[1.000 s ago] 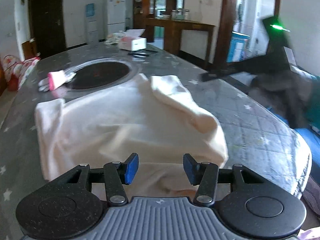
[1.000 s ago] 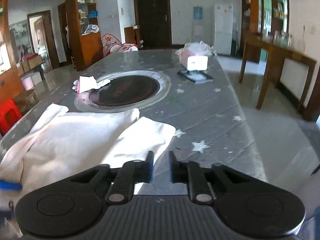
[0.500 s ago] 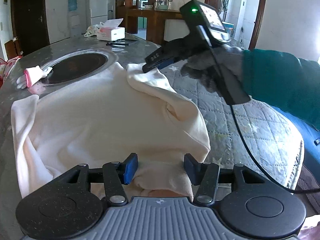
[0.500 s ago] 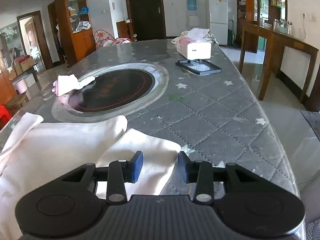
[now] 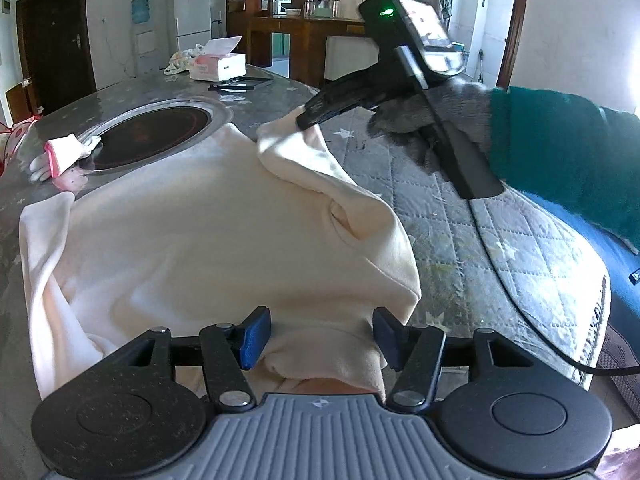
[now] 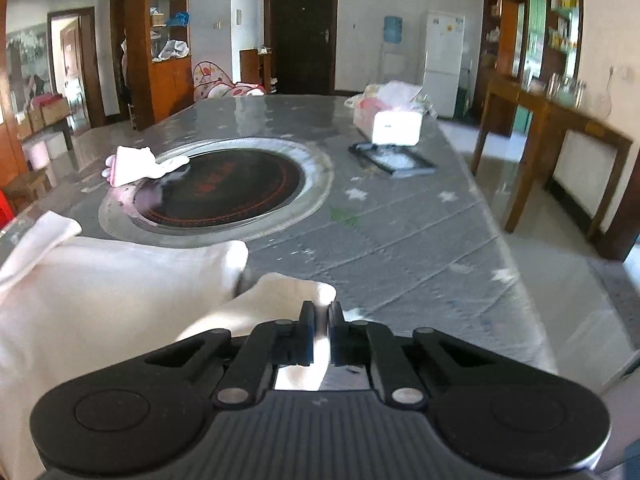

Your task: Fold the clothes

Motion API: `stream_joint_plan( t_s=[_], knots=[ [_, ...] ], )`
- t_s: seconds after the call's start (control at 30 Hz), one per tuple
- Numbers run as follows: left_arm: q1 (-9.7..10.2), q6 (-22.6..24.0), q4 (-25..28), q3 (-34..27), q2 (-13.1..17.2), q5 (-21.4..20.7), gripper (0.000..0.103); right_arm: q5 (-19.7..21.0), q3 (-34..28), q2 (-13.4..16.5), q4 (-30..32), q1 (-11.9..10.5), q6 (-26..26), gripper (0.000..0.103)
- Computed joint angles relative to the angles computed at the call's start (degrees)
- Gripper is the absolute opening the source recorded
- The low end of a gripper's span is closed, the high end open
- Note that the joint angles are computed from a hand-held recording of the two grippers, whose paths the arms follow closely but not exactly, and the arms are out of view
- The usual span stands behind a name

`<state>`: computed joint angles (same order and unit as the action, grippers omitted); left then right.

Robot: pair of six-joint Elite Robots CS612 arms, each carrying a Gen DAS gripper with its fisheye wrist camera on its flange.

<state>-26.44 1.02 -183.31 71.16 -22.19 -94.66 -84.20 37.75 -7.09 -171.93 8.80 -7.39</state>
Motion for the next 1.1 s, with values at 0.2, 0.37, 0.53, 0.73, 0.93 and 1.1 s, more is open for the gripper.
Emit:
stream_joint_plan(
  t_s=[0.2, 0.37, 0.53, 0.73, 0.93, 1.1],
  knots=[
    [-0.05, 1.3, -0.5, 0.2, 0.1, 0.1, 0.06, -5.7, 9.8, -5.1, -7.7, -0.4, -2.9, 0.005],
    [0.04, 3.0, -0.8, 0.9, -0.3, -0.5, 0.06, -11.0, 18.3, -9.1, -14.4, -0.7, -5.7, 0.005],
    [0.22, 5.2, -0.6, 1.5, -0.7, -1.4, 0.059, -14.9, 25.8, -12.3, -17.9, -1.0, -6.1, 0.005],
    [0.28, 8.5, -0.9, 2.7, -1.2, -2.2, 0.06, -17.5, 32.4, -14.4, -17.8, -1.6, -3.4, 0.006],
    [0.27, 10.9, -0.4, 2.5, -1.7, -2.2, 0.06, -17.2, 36.3, -15.8, -17.0, -2.6, -0.1, 0.021],
    [0.0, 10.4, -1.9, 1.3, -1.4, -4.5, 0.06, -13.7, 38.2, -17.0, -21.1, -3.1, 0.5, 0.021]
  ],
)
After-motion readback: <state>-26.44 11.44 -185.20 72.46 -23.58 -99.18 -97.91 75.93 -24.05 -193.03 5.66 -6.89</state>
